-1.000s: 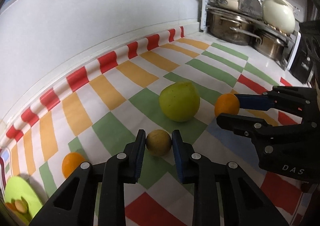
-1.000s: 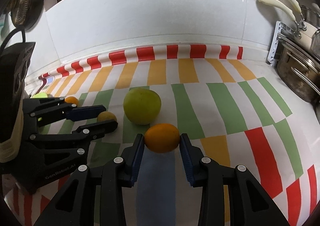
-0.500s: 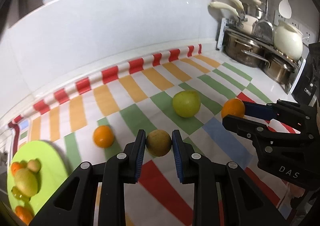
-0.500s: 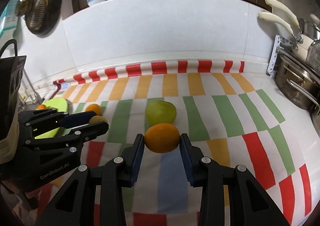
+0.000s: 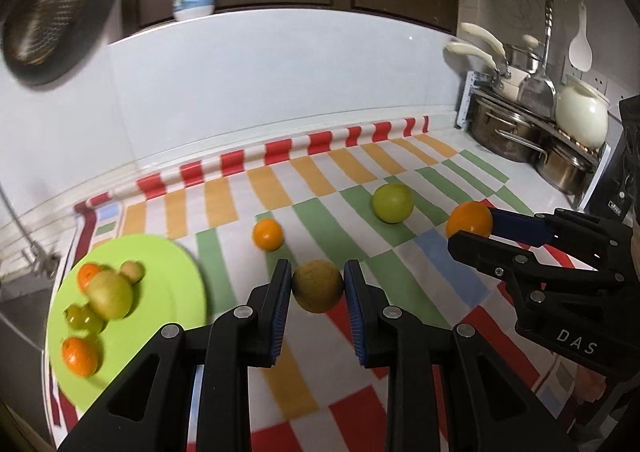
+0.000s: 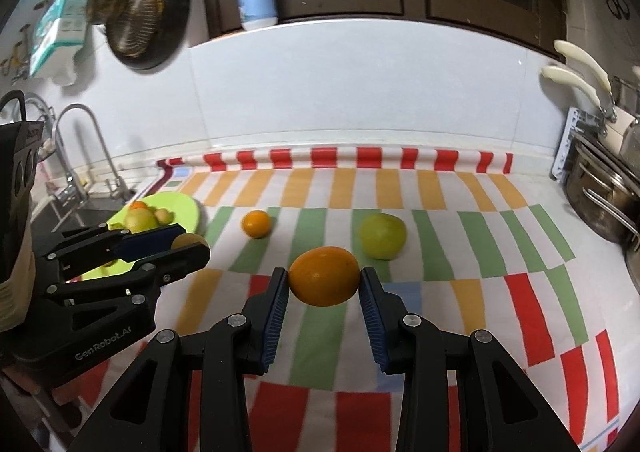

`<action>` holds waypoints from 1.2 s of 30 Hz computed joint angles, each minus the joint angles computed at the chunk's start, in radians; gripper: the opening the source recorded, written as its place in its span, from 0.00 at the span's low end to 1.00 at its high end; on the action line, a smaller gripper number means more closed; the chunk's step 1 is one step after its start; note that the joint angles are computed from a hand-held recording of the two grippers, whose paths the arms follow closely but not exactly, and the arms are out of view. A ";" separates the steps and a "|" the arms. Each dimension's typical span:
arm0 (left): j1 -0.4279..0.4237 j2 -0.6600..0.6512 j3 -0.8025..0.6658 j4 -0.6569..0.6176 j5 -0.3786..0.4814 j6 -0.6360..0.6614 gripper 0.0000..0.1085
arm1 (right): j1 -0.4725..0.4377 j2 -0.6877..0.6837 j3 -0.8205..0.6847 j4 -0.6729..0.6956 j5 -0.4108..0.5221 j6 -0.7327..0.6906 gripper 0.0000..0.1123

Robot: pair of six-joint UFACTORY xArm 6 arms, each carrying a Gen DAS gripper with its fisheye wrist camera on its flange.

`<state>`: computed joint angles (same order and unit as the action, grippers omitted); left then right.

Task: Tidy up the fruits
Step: 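Carry both held fruits onto the green plate and open both tools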

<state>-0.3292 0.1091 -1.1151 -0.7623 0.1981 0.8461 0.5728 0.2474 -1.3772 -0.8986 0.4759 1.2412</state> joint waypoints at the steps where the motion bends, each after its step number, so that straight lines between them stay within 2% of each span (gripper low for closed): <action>1: 0.002 -0.011 0.011 -0.002 -0.003 -0.003 0.25 | 0.007 -0.001 -0.002 0.000 -0.002 -0.002 0.33; 11: 0.065 -0.154 0.156 0.012 -0.055 -0.039 0.25 | 0.059 0.039 -0.075 0.024 -0.024 -0.058 0.33; 20: 0.125 -0.221 0.211 0.029 -0.099 -0.055 0.25 | 0.101 0.126 -0.196 0.047 -0.051 -0.112 0.33; 24: 0.147 -0.227 0.217 0.027 -0.114 -0.054 0.25 | 0.114 0.167 -0.252 0.069 -0.059 -0.153 0.33; 27: 0.158 -0.223 0.209 -0.041 -0.117 0.009 0.25 | 0.119 0.202 -0.299 0.096 -0.065 -0.198 0.33; 36: 0.204 -0.159 0.174 0.031 -0.133 -0.087 0.25 | 0.122 0.340 -0.480 0.254 -0.065 -0.405 0.33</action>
